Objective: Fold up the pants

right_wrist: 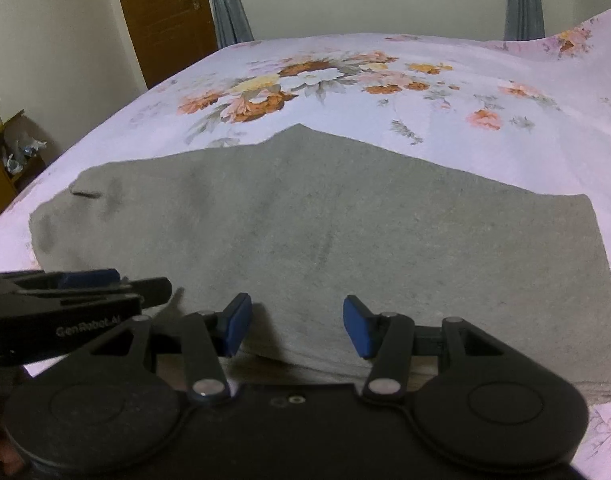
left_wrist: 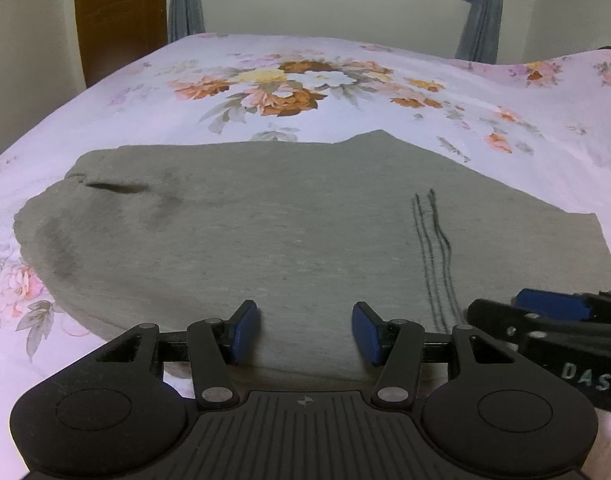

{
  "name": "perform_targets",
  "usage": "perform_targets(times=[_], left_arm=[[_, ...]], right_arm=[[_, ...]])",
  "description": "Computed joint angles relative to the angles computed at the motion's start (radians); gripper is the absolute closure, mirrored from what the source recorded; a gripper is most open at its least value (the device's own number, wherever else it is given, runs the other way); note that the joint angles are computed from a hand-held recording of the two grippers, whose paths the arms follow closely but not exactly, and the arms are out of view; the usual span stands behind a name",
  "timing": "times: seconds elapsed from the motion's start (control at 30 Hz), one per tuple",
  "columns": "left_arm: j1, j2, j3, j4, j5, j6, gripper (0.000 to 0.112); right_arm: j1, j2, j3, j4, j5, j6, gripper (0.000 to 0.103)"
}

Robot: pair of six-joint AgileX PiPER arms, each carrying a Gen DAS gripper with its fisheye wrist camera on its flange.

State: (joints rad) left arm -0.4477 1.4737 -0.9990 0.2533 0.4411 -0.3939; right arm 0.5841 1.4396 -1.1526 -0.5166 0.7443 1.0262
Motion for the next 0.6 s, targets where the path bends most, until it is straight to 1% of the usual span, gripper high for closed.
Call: perform_targets(times=[0.2, 0.3, 0.37, 0.47, 0.6], left_arm=[[0.081, -0.025, 0.009, -0.132, -0.02, 0.127, 0.059], [0.122, -0.023, 0.016, -0.165, -0.025, 0.175, 0.059], [0.152, -0.017, 0.02, -0.199, -0.028, 0.217, 0.059], [0.185, -0.019, 0.033, -0.233, -0.044, 0.266, 0.059], [0.223, -0.013, 0.033, -0.263, -0.057, 0.309, 0.059]], right_arm=[[0.023, 0.043, -0.056, -0.002, 0.015, -0.004, 0.052], [0.028, 0.081, -0.082, 0.017, 0.028, -0.03, 0.05], [0.044, 0.093, -0.085, -0.011, 0.036, -0.002, 0.048], [0.051, 0.095, -0.094, -0.021, 0.022, 0.021, 0.049], [0.057, 0.122, -0.123, -0.008, 0.021, -0.01, 0.05]])
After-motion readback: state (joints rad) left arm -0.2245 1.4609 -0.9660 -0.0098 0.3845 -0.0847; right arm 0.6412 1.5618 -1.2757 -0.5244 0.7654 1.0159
